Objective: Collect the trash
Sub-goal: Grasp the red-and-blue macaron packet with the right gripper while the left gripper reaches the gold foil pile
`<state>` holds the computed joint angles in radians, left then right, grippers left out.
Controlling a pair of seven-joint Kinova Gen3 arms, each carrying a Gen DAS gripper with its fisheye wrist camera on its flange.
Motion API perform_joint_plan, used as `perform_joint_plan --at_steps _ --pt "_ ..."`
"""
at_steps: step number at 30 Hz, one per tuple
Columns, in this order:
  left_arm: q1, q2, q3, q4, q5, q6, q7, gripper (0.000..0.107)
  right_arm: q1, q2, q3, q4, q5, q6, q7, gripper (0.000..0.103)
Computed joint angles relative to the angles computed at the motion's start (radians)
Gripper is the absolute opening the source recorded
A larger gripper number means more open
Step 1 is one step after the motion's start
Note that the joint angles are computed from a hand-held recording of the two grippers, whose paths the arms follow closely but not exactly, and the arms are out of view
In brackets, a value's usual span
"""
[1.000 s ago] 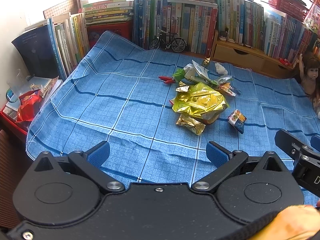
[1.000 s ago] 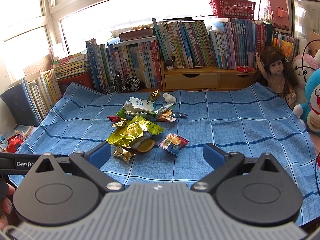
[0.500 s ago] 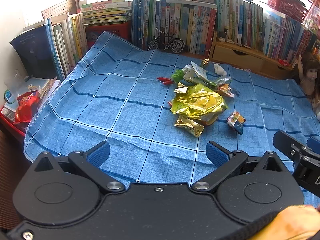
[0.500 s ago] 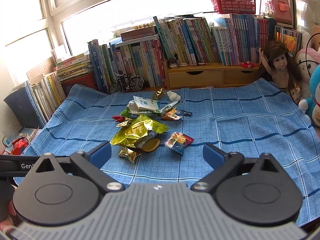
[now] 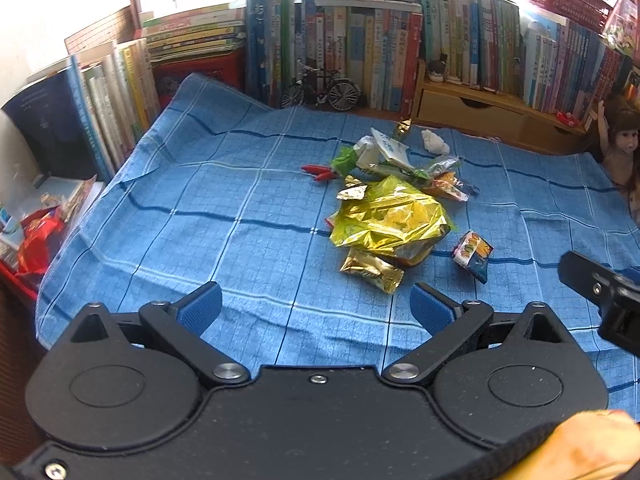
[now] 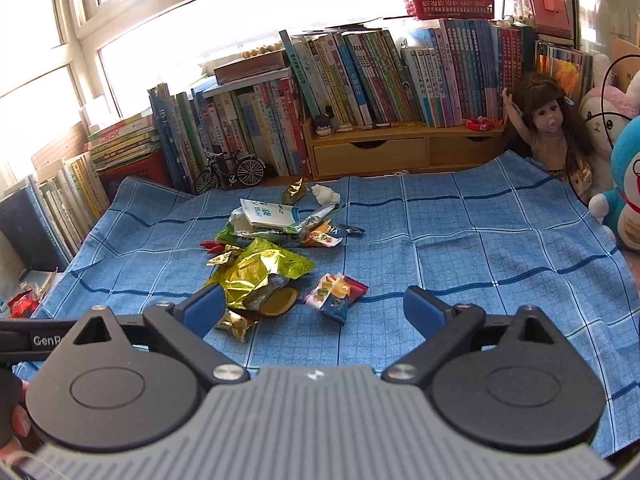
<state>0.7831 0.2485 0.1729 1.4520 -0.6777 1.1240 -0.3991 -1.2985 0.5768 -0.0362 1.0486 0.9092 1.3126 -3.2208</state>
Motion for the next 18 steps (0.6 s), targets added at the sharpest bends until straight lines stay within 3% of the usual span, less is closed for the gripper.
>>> perform_joint_plan --at_steps 6,12,18 --pt "-0.032 0.051 -0.014 -0.027 0.013 -0.089 -0.063 0.097 0.068 0.002 0.023 0.015 -0.066 -0.085 0.026 0.096" --pt "-0.086 0.165 -0.04 -0.164 0.16 -0.119 -0.217 0.073 0.163 0.032 0.027 0.015 -0.166 -0.177 0.104 0.088" --pt "-0.122 0.284 -0.085 -0.322 0.296 -0.133 -0.281 0.073 0.256 0.072 0.033 0.034 -0.291 -0.288 0.154 0.084"
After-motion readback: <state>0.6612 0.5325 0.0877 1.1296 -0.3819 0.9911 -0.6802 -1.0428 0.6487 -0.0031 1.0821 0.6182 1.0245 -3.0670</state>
